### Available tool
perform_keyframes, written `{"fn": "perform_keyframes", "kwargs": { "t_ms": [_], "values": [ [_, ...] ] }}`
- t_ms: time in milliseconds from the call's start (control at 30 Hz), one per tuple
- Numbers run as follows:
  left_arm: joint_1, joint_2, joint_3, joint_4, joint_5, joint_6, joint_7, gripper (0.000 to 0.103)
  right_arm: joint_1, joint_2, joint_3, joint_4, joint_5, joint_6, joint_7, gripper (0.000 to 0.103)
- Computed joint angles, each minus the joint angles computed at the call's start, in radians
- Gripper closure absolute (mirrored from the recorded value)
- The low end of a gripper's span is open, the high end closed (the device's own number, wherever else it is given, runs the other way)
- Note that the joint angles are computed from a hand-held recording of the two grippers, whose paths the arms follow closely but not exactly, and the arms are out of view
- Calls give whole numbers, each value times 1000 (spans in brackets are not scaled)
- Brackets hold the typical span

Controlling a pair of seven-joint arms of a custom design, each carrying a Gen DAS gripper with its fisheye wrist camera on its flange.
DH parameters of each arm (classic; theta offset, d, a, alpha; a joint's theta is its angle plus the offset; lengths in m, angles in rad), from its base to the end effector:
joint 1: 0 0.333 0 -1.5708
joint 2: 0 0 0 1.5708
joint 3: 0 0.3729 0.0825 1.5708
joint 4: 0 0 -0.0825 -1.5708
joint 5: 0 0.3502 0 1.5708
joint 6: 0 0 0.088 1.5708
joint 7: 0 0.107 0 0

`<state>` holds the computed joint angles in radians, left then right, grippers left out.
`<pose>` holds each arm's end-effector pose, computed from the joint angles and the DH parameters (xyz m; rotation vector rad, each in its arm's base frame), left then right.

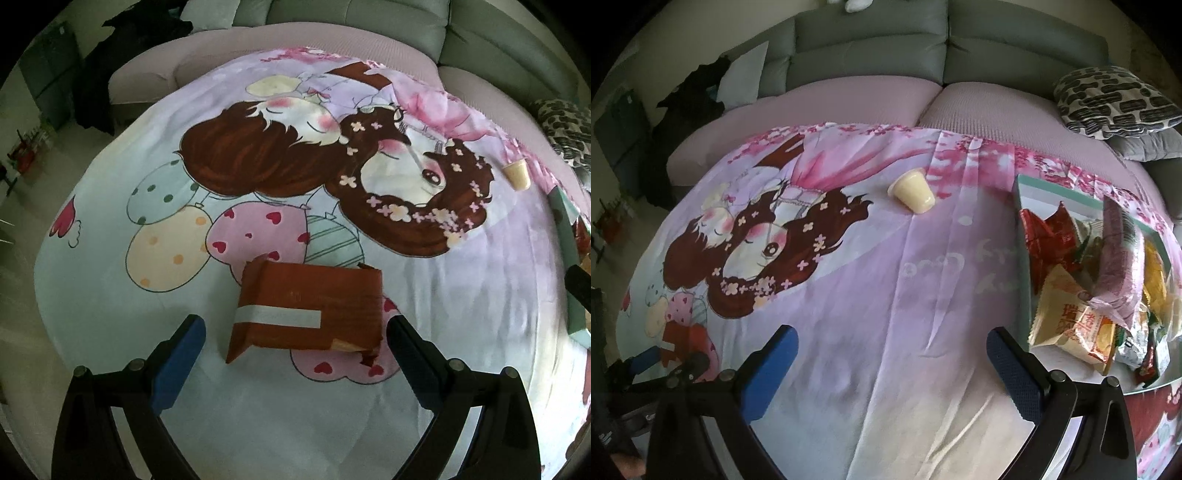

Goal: Organize snacks
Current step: 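Grasp the red-brown box with the left gripper, then grasp the yellow pudding cup with the right gripper while the left holds the box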

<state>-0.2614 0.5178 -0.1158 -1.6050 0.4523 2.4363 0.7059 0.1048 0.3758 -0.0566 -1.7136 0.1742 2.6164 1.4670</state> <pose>0.6703 -0.2469 0.4302 -2.1631 1.7459 -0.3723 0.6874 0.0354 0.4996 -1.9208 1.8560 -0.4243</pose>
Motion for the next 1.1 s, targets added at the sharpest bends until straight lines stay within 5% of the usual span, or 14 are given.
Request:
{"fn": "perform_keyframes", "kwargs": {
  "t_ms": [200,567,733,1100],
  "values": [
    [-11,16,8,14,22,0,-4,5,4,6,-3,4,-6,-10,4,0],
    [-16,12,2,2,28,52,23,36,0,10,0,10,-3,-19,5,0],
    [-17,10,-1,6,18,78,21,38,0,13,1,13,0,-18,5,0],
    [-37,118,0,248,0,53,87,38,-18,41,15,53,50,4,-28,0]
  ]
}}
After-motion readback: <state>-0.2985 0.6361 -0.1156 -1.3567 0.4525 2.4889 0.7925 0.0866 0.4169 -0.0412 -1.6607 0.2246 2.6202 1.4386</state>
